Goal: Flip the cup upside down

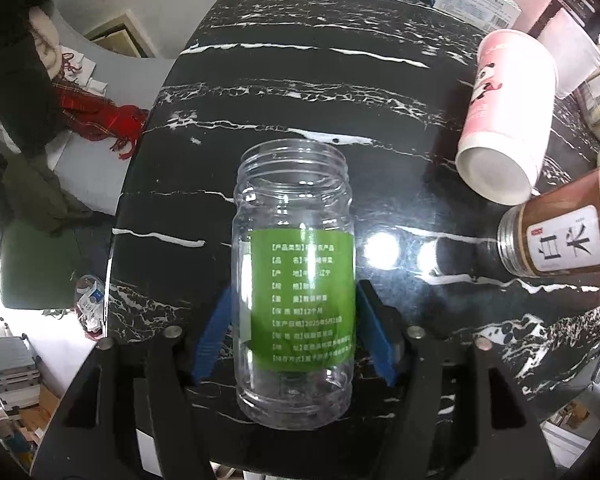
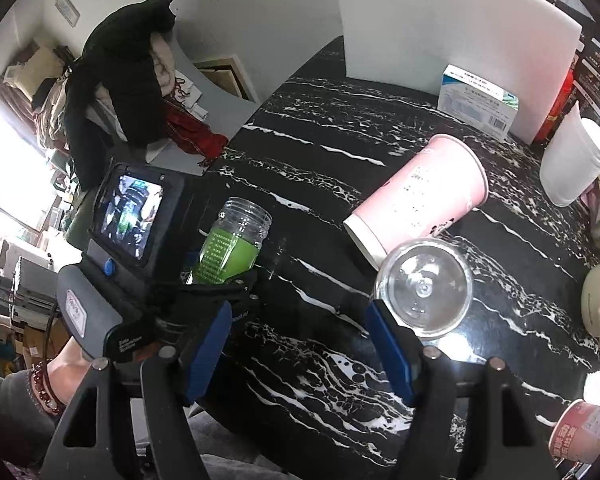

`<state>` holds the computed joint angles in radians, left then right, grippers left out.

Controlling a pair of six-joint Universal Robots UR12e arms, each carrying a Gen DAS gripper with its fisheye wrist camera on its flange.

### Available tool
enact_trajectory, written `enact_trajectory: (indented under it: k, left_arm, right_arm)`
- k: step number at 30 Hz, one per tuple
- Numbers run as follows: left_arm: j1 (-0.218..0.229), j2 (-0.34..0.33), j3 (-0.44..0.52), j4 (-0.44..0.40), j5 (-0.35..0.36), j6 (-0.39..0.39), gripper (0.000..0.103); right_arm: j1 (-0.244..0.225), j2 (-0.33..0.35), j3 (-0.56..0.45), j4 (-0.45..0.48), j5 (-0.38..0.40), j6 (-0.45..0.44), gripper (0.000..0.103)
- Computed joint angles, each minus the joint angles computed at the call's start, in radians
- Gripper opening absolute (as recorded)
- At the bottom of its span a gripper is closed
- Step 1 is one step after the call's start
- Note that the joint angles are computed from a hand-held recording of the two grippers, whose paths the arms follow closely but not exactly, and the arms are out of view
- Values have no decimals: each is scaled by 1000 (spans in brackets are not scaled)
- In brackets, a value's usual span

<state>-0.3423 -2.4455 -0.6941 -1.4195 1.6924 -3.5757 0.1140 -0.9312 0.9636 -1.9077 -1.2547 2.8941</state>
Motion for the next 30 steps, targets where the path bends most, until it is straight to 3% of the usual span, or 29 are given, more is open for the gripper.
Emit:
enact_trajectory:
  k: [8,16,20,30]
  left_arm:
    - [3,25,-7,12,1,86,72]
    - [23,95,-84,64,-29,186,72]
    - [37,133,-128,84,-4,223,72]
    - [83,201,-241,108,21,213,72]
  right_arm:
    - [10,-34,42,-67,-41,82,70]
    - [35,-73,91,-122,-116,231,70]
    - [51,-79,103,-141,-147,279,70]
    - [92,-35,88,-169,-133,331,70]
